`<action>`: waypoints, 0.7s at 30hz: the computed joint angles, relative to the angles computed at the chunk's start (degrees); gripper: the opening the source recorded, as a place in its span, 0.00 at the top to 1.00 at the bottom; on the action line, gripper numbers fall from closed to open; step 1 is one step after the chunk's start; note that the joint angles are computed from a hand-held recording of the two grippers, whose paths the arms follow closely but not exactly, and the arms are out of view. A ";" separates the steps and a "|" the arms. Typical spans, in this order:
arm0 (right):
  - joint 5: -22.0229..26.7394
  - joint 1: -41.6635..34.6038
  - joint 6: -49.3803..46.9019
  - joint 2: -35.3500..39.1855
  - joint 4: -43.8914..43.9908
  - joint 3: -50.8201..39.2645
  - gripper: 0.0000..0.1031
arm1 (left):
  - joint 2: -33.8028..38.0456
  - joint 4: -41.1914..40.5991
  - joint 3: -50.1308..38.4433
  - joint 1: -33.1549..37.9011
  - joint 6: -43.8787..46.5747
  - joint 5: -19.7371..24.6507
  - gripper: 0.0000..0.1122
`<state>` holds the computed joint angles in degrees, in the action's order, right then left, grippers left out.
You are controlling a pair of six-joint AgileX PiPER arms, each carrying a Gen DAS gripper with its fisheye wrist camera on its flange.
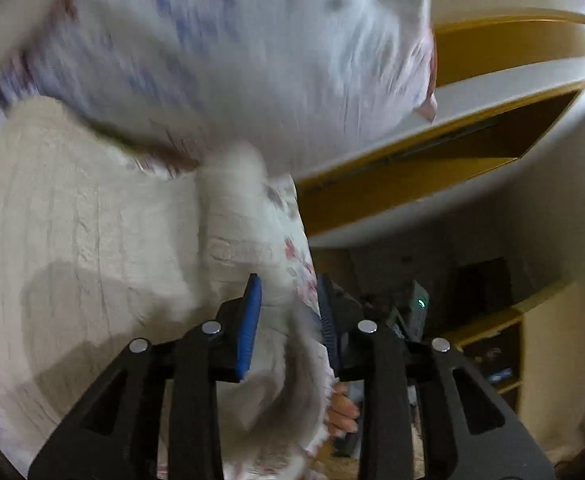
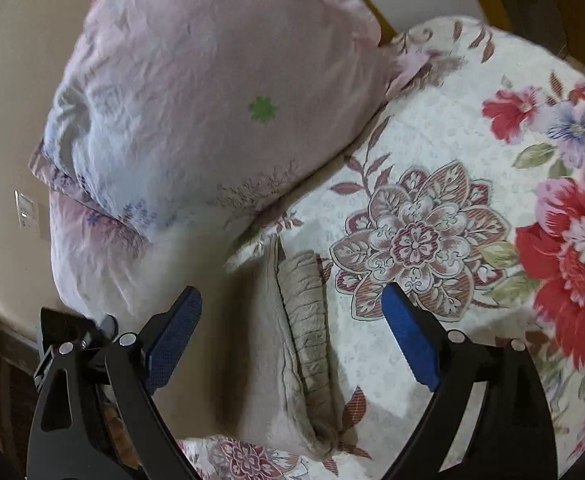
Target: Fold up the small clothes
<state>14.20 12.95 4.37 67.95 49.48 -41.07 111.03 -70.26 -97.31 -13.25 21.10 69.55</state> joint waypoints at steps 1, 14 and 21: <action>1.79 -1.15 -5.73 1.27 5.44 -0.55 0.07 | -1.12 -1.29 2.17 0.50 1.59 -0.72 0.55; 13.27 -1.50 -28.50 18.34 23.72 -8.32 0.48 | -5.26 32.47 11.25 2.72 -0.73 -10.51 0.27; 7.16 5.25 -33.77 13.21 32.68 -6.88 0.73 | -3.89 19.83 10.99 7.11 9.34 -6.31 0.65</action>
<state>21.36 18.20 -29.40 81.15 82.17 -47.95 107.14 -50.42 -86.31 -6.14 30.44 63.24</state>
